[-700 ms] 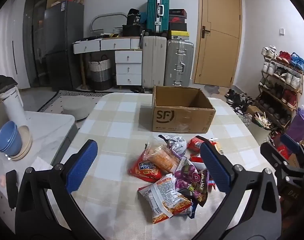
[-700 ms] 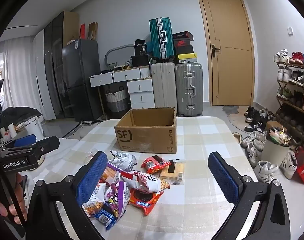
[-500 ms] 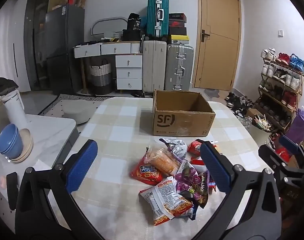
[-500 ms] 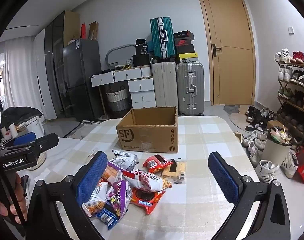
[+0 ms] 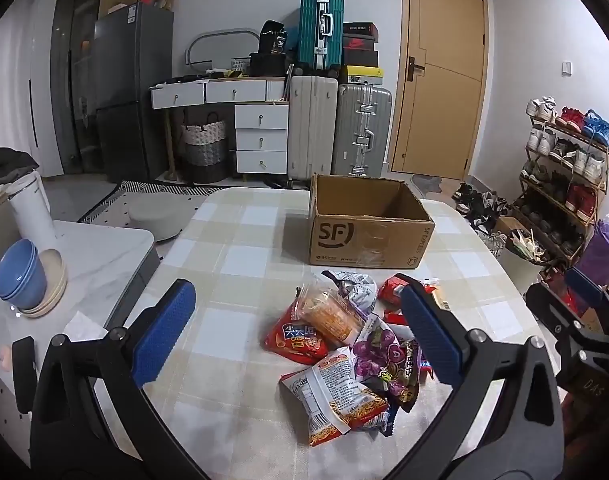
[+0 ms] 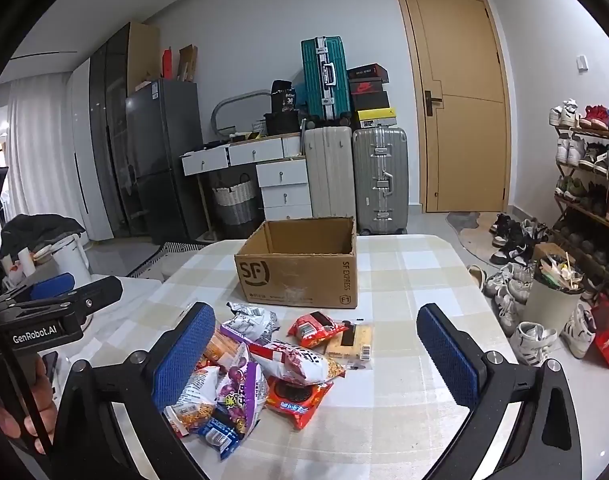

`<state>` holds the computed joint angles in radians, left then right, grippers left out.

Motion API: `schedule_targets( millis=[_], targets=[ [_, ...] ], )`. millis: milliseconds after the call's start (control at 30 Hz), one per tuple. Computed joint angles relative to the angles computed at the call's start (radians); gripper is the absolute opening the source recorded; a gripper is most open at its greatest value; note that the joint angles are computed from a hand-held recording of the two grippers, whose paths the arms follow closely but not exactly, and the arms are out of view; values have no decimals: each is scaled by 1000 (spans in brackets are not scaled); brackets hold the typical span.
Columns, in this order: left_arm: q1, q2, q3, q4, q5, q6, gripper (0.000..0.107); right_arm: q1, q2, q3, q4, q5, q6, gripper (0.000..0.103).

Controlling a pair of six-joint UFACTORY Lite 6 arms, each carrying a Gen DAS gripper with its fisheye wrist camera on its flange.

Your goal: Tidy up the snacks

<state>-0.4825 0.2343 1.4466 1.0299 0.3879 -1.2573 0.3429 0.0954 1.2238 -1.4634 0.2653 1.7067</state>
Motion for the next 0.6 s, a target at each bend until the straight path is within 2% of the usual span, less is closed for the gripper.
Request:
schedule_targets(
  millis=[600],
  targets=[
    [1, 1, -9, 12, -18, -9, 103, 20, -8, -12, -26, -3, 37, 103]
  ],
)
